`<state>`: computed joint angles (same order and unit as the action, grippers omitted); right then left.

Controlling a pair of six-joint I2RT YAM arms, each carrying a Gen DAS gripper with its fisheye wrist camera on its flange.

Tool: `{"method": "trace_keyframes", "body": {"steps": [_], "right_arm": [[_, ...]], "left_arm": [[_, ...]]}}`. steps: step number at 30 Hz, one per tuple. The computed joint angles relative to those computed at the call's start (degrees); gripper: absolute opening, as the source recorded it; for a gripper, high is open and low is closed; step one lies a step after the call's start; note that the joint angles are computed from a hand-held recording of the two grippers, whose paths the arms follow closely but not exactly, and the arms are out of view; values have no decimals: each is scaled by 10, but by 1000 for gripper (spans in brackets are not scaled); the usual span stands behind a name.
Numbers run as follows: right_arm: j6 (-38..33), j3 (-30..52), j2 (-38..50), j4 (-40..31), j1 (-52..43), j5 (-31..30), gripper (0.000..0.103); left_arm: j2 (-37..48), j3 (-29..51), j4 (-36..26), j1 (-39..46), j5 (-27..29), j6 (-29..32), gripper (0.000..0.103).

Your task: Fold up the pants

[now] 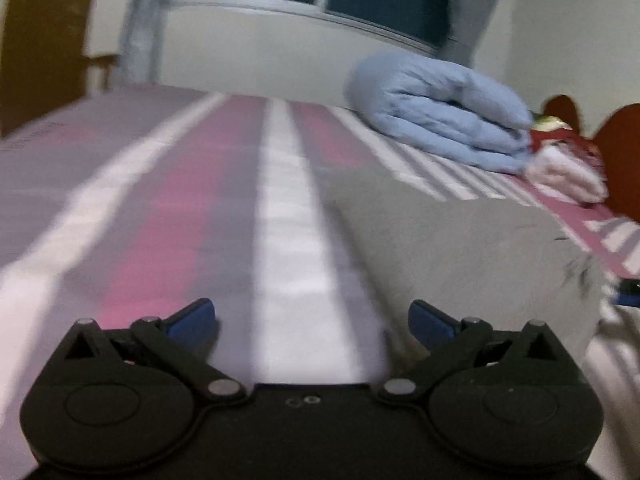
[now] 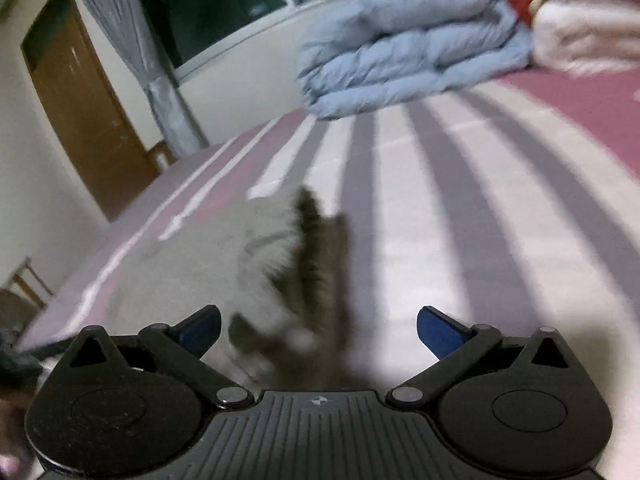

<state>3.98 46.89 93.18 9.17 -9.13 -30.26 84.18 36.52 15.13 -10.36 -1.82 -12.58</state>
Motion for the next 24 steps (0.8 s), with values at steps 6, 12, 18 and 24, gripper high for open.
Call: {"method": "trace_keyframes", "body": {"steps": [6,12,18,24], "right_arm": [[-47,-165,-157,8,-118,-41,103],[-101,-271,-418,-127,-161,-100,103],[-132,-300,-665,-304,-163,-116,103],[-186,-289,-767,-455,-259,-199,103]], "left_arm": [[-187,-121,-73,-38,-78,-78,97],[-381,-138,-259,-204,-231,-164,97],[-436,-88,-422,-379,-378,-251,97],[-457,-51,-540,-507,-486,-339,97]]}}
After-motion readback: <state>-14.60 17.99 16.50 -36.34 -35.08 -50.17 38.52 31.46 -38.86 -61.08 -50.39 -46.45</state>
